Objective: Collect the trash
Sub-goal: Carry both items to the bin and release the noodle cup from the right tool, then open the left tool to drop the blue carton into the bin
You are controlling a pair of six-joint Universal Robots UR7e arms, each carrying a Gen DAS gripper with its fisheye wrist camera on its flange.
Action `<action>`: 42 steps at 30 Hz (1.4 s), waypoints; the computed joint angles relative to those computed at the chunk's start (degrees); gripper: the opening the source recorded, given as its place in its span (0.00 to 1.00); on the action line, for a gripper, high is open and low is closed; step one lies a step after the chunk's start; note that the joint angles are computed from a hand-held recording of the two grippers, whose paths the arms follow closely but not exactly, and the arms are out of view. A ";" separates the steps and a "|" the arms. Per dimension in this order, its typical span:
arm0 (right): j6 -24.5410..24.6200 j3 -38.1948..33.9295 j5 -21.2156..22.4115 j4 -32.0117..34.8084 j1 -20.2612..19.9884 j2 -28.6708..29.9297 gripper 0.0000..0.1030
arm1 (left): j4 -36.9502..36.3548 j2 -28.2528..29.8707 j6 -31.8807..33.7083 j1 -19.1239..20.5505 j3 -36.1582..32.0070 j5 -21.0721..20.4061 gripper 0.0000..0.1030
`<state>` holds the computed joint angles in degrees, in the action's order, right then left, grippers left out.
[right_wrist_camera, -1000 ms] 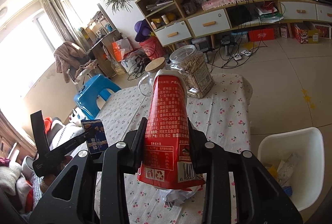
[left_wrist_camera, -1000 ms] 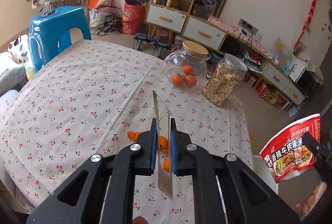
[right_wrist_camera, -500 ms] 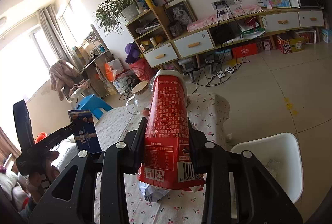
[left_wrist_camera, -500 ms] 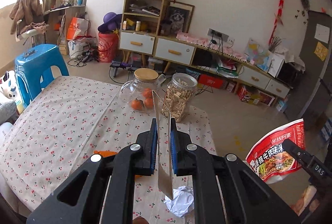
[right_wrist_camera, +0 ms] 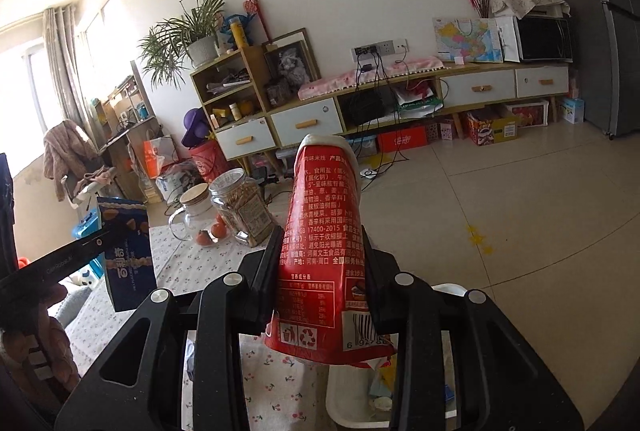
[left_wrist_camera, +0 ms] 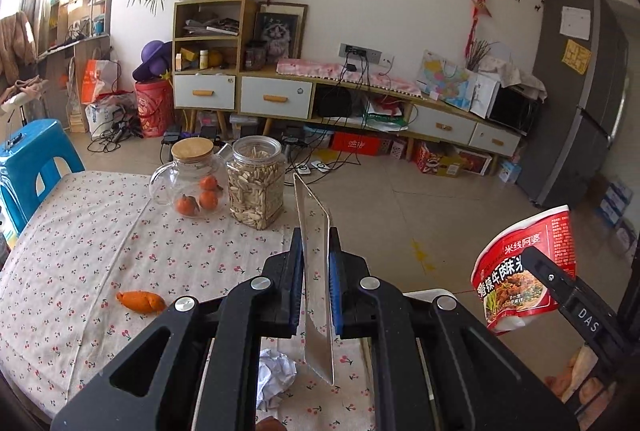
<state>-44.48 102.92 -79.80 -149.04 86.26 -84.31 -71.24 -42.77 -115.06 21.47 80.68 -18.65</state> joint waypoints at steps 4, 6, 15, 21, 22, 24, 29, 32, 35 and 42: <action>-3.19 1.55 -3.73 -6.67 -0.13 0.45 0.32 | -9.87 2.78 9.69 0.74 -0.90 0.88 0.11; -4.28 1.66 -5.49 -8.84 -0.38 1.09 0.32 | -16.19 4.18 15.35 1.09 -0.99 1.00 0.11; -1.66 -1.69 -9.62 -5.71 -2.16 3.95 0.32 | -39.73 9.79 35.56 2.91 -1.65 -1.29 0.11; 2.56 -4.22 -11.62 -1.26 -2.83 5.55 0.47 | -48.37 11.89 42.38 4.41 -2.45 -3.95 0.11; 3.66 -4.38 -11.68 -1.16 -3.00 5.71 0.54 | -49.61 12.19 43.03 4.60 -2.52 -4.47 0.11; 5.57 -4.55 -11.17 -1.70 -3.44 5.78 0.70 | -51.71 12.58 44.28 5.06 -2.67 -5.44 0.11; 8.55 -4.46 -11.43 -4.89 -4.11 5.72 0.78 | -54.99 13.44 46.21 6.13 -3.02 -7.75 0.11; 8.61 -3.96 -13.60 -9.10 -3.90 6.00 0.84 | -56.99 13.52 46.93 6.82 -2.56 -9.42 0.12; 8.81 -3.76 -16.26 -12.52 -3.72 6.47 0.88 | -58.84 13.87 47.73 7.55 -2.48 -11.15 0.12; 11.67 -5.49 -20.50 -14.09 -4.13 7.76 0.92 | -62.79 15.96 52.27 8.78 -3.81 -14.59 0.38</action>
<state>-32.81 97.43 -100.30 -163.13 82.13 -76.55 -134.03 -26.81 -62.79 30.25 76.87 -33.24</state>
